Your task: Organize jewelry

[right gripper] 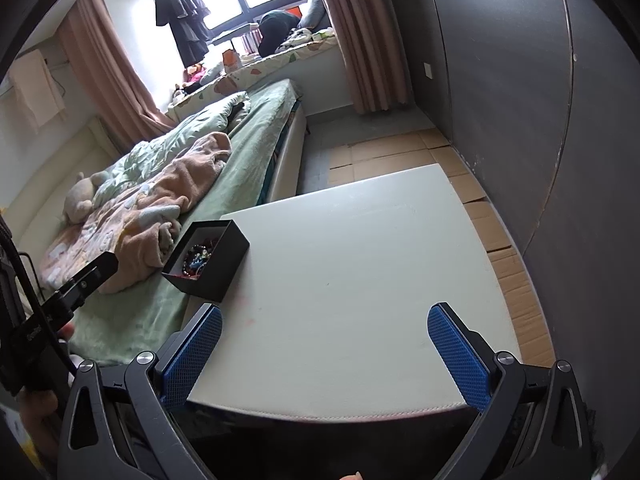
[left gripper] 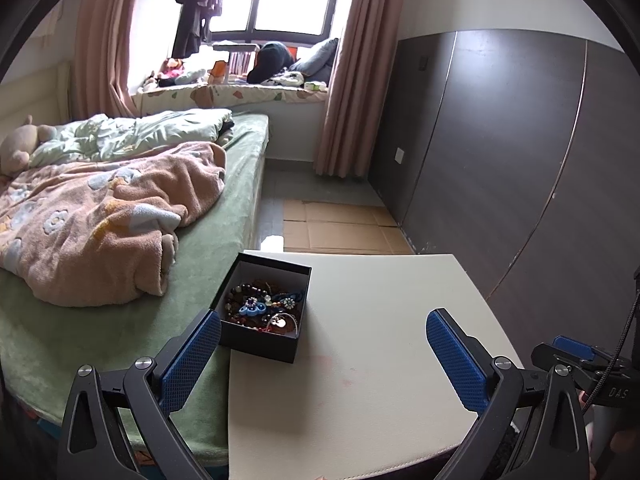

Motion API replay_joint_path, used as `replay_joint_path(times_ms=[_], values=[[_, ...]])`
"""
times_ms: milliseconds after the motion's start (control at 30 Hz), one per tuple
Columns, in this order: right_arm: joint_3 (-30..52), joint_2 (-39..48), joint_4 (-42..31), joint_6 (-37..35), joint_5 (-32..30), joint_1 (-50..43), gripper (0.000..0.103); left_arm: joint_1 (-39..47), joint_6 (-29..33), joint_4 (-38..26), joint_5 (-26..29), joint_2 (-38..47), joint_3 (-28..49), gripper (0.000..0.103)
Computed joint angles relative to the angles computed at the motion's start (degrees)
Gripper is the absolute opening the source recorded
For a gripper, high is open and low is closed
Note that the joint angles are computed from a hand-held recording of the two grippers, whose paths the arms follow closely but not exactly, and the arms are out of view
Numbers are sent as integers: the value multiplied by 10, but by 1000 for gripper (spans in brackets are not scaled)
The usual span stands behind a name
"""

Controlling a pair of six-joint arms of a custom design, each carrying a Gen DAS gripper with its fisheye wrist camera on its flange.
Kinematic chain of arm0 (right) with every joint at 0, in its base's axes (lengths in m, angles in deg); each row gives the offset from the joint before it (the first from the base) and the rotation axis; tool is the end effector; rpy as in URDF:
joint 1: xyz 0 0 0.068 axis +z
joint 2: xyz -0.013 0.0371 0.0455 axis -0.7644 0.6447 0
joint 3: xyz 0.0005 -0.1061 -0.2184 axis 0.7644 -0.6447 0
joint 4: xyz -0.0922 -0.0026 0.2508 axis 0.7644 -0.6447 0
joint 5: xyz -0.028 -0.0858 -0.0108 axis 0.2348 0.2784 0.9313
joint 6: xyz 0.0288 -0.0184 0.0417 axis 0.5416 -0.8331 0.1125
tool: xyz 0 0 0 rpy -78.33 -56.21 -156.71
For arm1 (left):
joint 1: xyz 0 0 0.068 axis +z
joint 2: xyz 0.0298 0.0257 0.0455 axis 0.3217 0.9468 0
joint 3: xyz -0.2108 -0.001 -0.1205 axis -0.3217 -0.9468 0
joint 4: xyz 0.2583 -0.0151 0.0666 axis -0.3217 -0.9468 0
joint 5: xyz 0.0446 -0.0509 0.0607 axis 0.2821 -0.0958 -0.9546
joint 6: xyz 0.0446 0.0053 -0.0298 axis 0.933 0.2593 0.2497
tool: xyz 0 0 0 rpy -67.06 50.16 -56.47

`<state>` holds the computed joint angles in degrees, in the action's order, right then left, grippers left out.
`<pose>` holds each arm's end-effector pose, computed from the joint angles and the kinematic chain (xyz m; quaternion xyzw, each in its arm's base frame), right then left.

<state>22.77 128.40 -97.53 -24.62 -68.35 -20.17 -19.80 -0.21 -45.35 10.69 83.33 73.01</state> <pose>0.2055 0.1145 0.2273 0.0070 0.9218 0.1637 0.3512 0.1792 -0.1254 0.2519 -0.0035 0.8870 -0.0889 0.4531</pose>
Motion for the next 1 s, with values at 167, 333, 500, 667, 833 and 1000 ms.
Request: replay_joint_path(times_ms=[167, 333, 500, 667, 833, 1000], values=[[1, 2, 0, 0, 1, 0, 103, -2, -1, 0, 1, 3, 1, 102], [2, 3, -1, 1, 2, 0, 103, -5, 0, 3, -1, 4, 0, 103], [2, 2, -1, -1, 1, 0, 103, -5, -1, 2, -2, 2, -2, 103], [1, -1, -4, -5, 0, -3, 103, -6, 0, 2, -2, -1, -2, 103], [0, -3, -4, -6, 1, -3, 103, -6, 0, 2, -3, 0, -2, 103], [3, 1, -5, -5, 3, -3, 103, -8, -3, -2, -2, 2, 2, 103]])
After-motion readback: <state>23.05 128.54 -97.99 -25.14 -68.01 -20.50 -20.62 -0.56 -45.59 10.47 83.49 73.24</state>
